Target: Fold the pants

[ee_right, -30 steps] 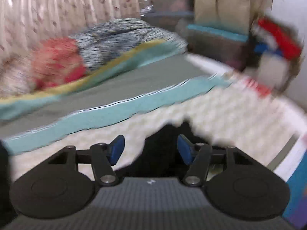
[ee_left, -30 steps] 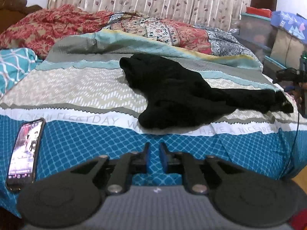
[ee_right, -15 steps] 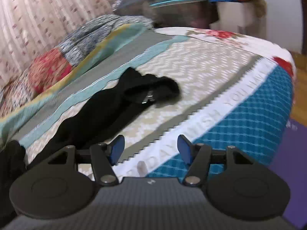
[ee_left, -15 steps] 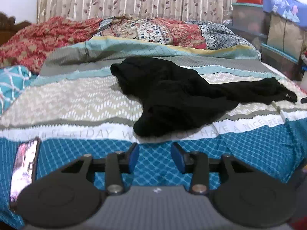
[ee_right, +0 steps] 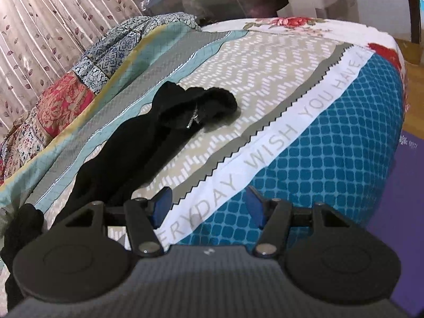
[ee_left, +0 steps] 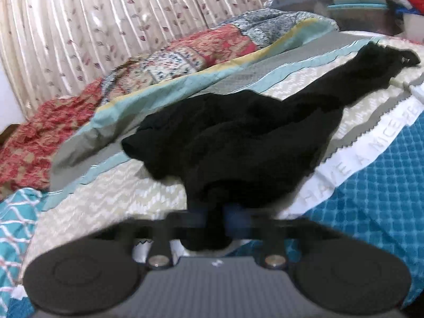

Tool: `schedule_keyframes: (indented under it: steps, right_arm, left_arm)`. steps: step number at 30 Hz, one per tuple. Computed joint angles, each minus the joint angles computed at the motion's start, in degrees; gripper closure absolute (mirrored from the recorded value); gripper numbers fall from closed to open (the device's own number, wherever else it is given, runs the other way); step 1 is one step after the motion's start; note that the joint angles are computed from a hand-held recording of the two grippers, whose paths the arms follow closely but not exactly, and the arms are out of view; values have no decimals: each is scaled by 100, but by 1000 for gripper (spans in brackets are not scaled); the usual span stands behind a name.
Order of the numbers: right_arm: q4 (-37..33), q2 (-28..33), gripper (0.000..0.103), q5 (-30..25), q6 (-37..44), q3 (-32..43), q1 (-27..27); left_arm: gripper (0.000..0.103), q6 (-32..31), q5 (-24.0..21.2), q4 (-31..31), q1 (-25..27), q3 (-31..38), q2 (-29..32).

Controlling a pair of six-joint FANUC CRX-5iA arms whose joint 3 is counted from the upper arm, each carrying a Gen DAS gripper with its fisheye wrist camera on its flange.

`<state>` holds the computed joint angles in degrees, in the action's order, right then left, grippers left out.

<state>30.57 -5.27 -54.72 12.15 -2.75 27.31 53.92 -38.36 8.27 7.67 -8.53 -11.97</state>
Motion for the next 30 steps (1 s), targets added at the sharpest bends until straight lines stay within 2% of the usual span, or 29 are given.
schedule_keyframes:
  steps: [2, 5, 6, 9, 11, 12, 13, 14, 15, 17, 19, 20, 23, 25, 26, 28, 30]
  right_arm:
    - [-44, 3, 40, 2, 52, 34, 21]
    - [-26, 48, 40, -8, 175, 98, 64]
    - [-38, 80, 40, -23, 177, 134, 72]
    - [-173, 154, 40, 11, 171, 216, 68]
    - [-249, 200, 40, 11, 213, 264, 89]
    - [-279, 227, 40, -7, 266, 290, 102]
    - [-316, 255, 40, -28, 325, 321, 108]
    - [-359, 285, 40, -59, 369, 356, 115]
    - [-397, 308, 40, -82, 385, 385, 120]
    - [-479, 317, 40, -75, 395, 409, 114]
    - [-476, 314, 40, -91, 414, 423, 130]
    - [-461, 316, 40, -110, 437, 431, 136]
    - [-479, 324, 40, -134, 429, 448, 131]
    - [-527, 334, 40, -144, 391, 471, 144]
    - [-533, 334, 40, -143, 379, 471, 157]
    - [-528, 331, 40, -151, 427, 464, 170]
    - [-517, 324, 40, -165, 414, 452, 168]
  left_arm:
    - [95, -335, 346, 774, 182, -283, -219]
    - [95, -589, 1088, 998, 271, -585, -641]
    - [95, -496, 1250, 952, 324, -629, -770]
    - [95, 95, 1634, 394, 474, -707, -1109]
    - [95, 784, 1951, -589, 455, -771, -1331]
    - [91, 877, 1916, -887, 463, -776, -1381]
    - [85, 691, 1595, -884, 474, -710, -1368]
    - [67, 319, 1137, -581, 569, -672, -1342]
    - [60, 139, 682, -276, 698, -640, -1317]
    - [60, 121, -88, 386, 1038, -635, -1301]
    - [55, 504, -969, 1068, 1484, -489, -1160]
    - [48, 787, -1472, 1595, 1806, -394, -1003]
    - [43, 1510, -2507, 3359, 2664, -507, -532]
    - [28, 1986, -2900, 4303, 2952, -687, -200]
    - [15, 2272, -3046, 4674, 3008, -802, -36]
    - [14, 2632, -3034, 5040, 2993, -918, 237]
    - [12, 2779, -2894, 5082, 2835, -817, 585]
